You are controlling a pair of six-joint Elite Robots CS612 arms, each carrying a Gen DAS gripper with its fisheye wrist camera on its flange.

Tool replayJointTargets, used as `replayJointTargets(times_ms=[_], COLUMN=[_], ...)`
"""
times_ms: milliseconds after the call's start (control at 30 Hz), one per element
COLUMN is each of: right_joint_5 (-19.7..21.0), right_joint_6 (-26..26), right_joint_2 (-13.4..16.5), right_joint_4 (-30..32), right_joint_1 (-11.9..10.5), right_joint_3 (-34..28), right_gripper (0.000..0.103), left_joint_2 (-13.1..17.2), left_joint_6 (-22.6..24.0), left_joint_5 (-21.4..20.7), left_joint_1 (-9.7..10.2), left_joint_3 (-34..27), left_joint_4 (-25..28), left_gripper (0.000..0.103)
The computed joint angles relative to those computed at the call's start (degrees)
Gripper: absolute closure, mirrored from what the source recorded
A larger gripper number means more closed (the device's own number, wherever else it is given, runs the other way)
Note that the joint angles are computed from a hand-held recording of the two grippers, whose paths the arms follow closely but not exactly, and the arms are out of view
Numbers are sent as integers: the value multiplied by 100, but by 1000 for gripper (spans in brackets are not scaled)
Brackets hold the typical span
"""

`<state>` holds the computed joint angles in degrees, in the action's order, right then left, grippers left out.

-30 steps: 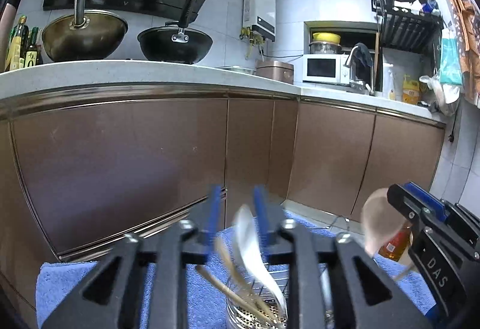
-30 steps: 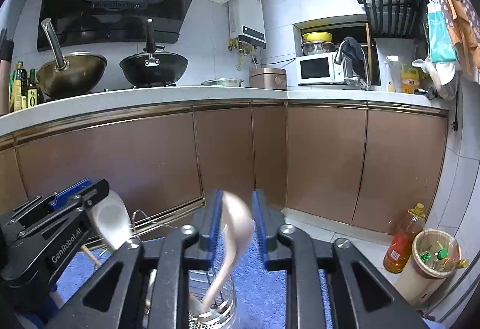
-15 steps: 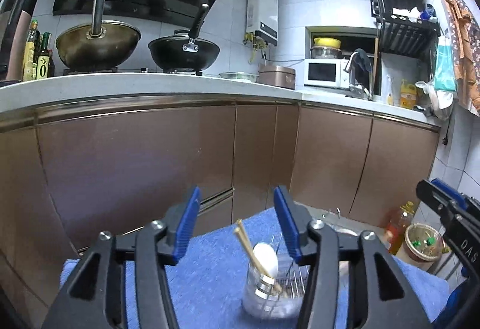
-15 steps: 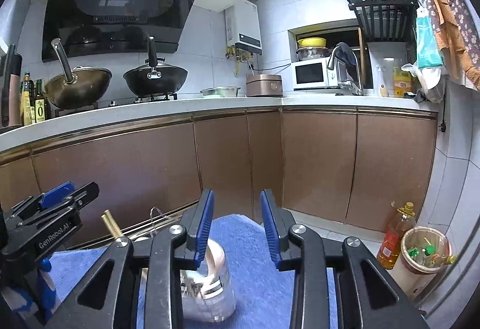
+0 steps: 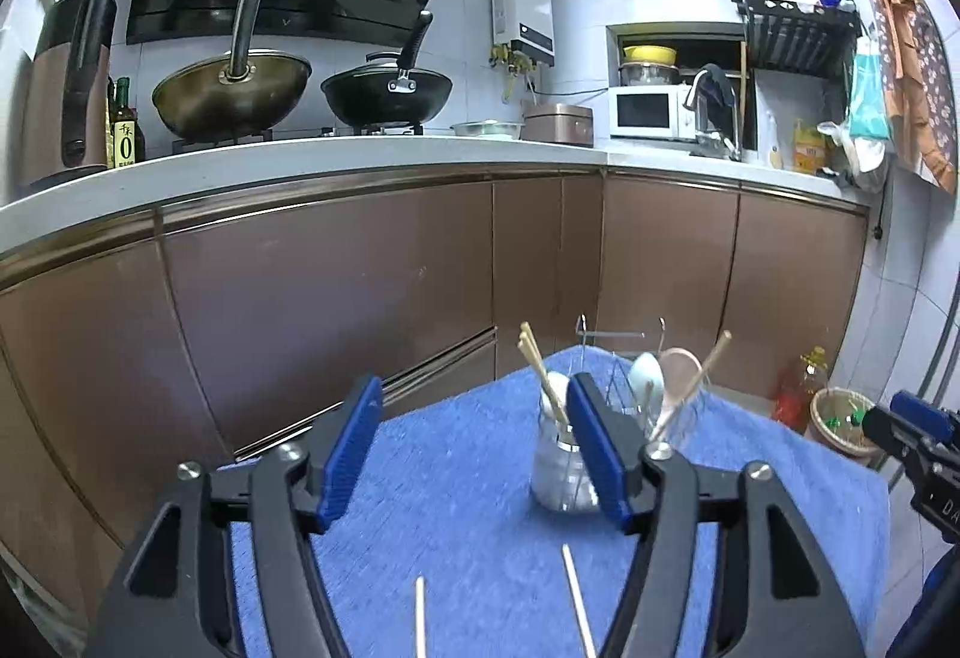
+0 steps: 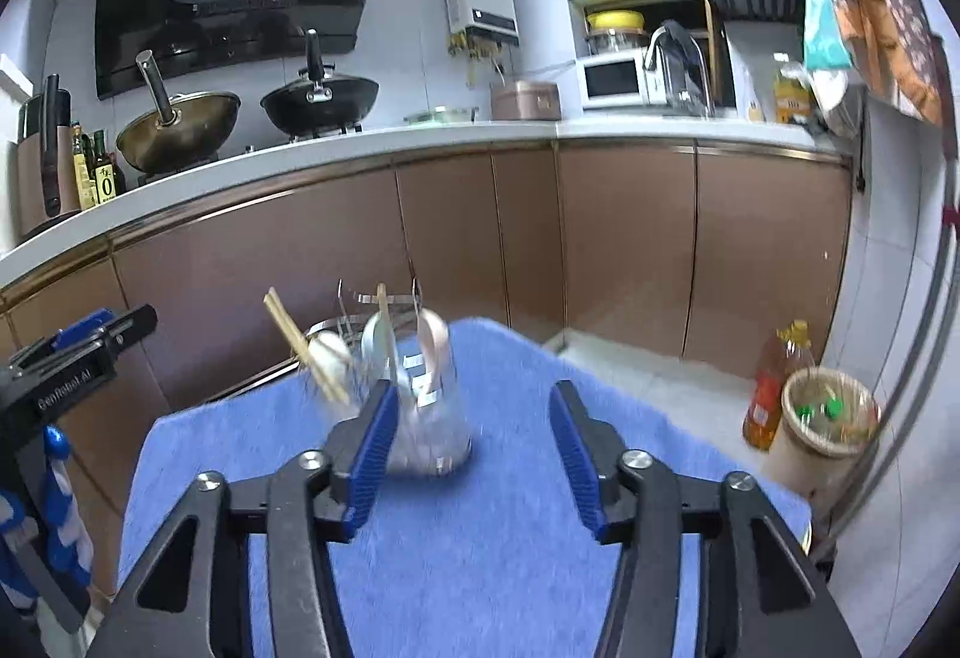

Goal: Organize utensils
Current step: 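Move both open tools back toward the two chopsticks on the towel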

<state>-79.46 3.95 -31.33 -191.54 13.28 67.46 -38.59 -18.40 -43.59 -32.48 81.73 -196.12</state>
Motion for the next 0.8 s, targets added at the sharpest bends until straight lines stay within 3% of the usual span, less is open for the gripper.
replayJointTargets(times_ms=[300,600,800], right_joint_5=[-18,-546,-782], right_joint_6=[39,40,-39], right_joint_2=[-297,-438,-520], right_joint_4=[121,-357,-656], right_joint_1=[37,153,202], right_joint_3=[635,967,1111], right_gripper=[33,2,0], left_joint_2=[-198,-370,-529], left_joint_6=[69,45,-99], left_joint_5=[433,666,599], left_joint_1=[-145,-213,-260], left_joint_3=[454,840,1115], left_joint_4=[-286,-696,-875], left_gripper=[33,33,33])
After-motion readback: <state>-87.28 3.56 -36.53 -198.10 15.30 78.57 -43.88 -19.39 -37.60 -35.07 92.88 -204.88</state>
